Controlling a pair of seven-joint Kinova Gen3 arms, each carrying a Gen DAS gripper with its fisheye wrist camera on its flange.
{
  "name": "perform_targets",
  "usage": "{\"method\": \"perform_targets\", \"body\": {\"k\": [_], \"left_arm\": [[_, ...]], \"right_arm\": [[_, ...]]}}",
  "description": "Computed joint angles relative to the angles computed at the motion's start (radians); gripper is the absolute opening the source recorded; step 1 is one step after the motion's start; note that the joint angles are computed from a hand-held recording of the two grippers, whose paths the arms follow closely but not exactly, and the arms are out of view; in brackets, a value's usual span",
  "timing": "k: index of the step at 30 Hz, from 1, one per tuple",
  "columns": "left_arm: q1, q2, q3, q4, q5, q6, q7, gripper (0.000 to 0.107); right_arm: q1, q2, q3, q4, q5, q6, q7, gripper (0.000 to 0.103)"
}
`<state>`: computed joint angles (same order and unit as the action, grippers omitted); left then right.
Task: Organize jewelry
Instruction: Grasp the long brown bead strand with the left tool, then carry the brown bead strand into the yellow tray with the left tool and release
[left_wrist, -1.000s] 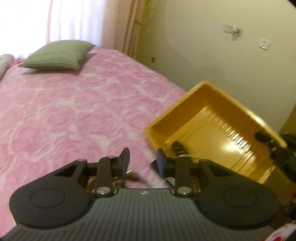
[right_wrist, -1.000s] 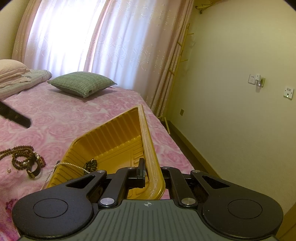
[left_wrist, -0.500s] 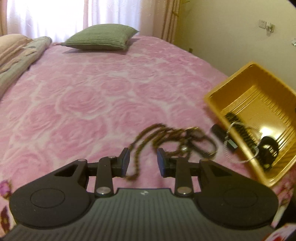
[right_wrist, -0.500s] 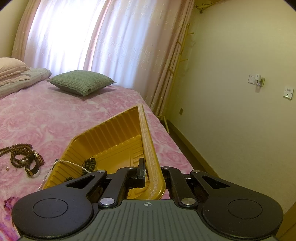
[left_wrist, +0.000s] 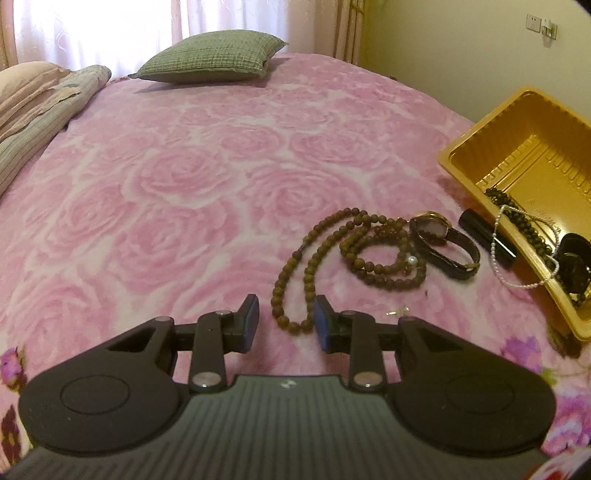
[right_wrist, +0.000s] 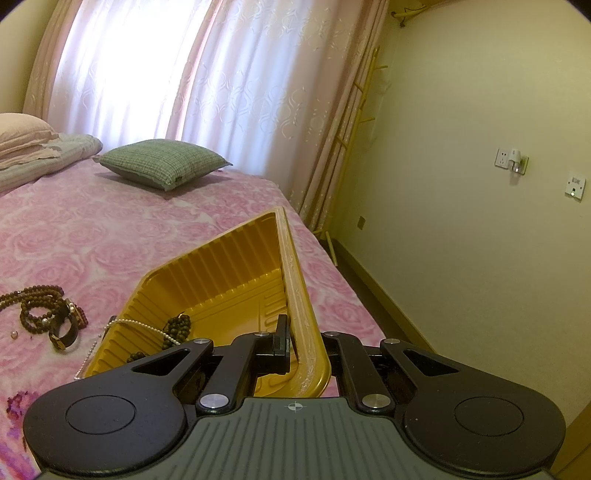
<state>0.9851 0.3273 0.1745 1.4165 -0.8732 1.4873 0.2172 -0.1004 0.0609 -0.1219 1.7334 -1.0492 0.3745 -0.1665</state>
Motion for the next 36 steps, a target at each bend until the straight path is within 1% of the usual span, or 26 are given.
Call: {"method": "perform_targets", "body": {"k": [2, 3, 5, 6, 7, 8, 9, 11, 15, 19, 23, 27, 31, 36], "left_arm": [[-0.011, 0.000, -0.003, 0.003, 0.007, -0.011, -0.002, 0.030], [-0.020, 0.001, -0.002, 0.000, 0.017, -0.017, -0.015, 0.032], [-0.031, 0.003, -0.003, -0.003, 0.031, -0.025, -0.034, 0.031], [-0.034, 0.002, -0.004, -0.003, 0.035, -0.029, -0.041, 0.028], [-0.035, 0.001, -0.004, -0.006, 0.038, -0.029, -0.045, 0.021], [-0.035, 0.001, -0.005, -0.011, 0.041, -0.026, -0.050, 0.020], [-0.037, -0.001, -0.004, -0.015, 0.046, -0.024, -0.061, 0.017], [-0.033, -0.006, -0.005, -0.020, 0.043, -0.016, -0.069, 0.006], [-0.021, -0.015, -0.003, -0.045, 0.017, 0.017, -0.091, 0.006], [-0.011, -0.019, -0.001, -0.099, -0.019, 0.056, -0.147, 0.006], [-0.004, -0.020, -0.005, -0.171, -0.064, 0.072, -0.226, 0.006], [0.008, -0.004, -0.019, -0.273, -0.114, 0.074, -0.336, 0.006], [0.028, 0.021, -0.048, -0.385, -0.154, 0.044, -0.444, 0.006], [0.057, 0.062, -0.096, -0.519, -0.171, -0.005, -0.556, 0.006]], "right_arm": [[0.001, 0.000, 0.000, 0.001, -0.004, 0.000, 0.005, 0.006], [0.001, 0.000, 0.000, 0.001, -0.004, 0.000, 0.005, 0.006], [0.001, 0.000, 0.000, 0.001, -0.003, -0.001, 0.003, 0.006], [0.001, 0.000, 0.000, 0.001, -0.003, -0.001, 0.003, 0.006], [0.002, 0.000, 0.000, 0.002, -0.007, 0.000, 0.009, 0.006], [0.001, 0.000, 0.001, 0.000, -0.003, 0.001, 0.004, 0.006], [0.001, 0.000, 0.001, 0.000, -0.003, 0.001, 0.004, 0.006], [0.001, 0.000, 0.001, 0.000, -0.003, 0.001, 0.004, 0.006], [0.003, 0.001, 0.001, -0.001, -0.011, 0.004, 0.012, 0.006], [0.004, 0.003, 0.001, 0.000, -0.017, 0.004, 0.019, 0.006], [0.004, 0.002, 0.000, 0.000, -0.014, 0.004, 0.016, 0.006], [0.006, 0.003, 0.001, 0.000, -0.019, 0.006, 0.020, 0.006], [0.006, 0.002, -0.001, 0.003, -0.031, 0.005, 0.033, 0.006], [0.002, -0.003, 0.002, 0.006, -0.033, 0.007, 0.033, 0.006]]}}
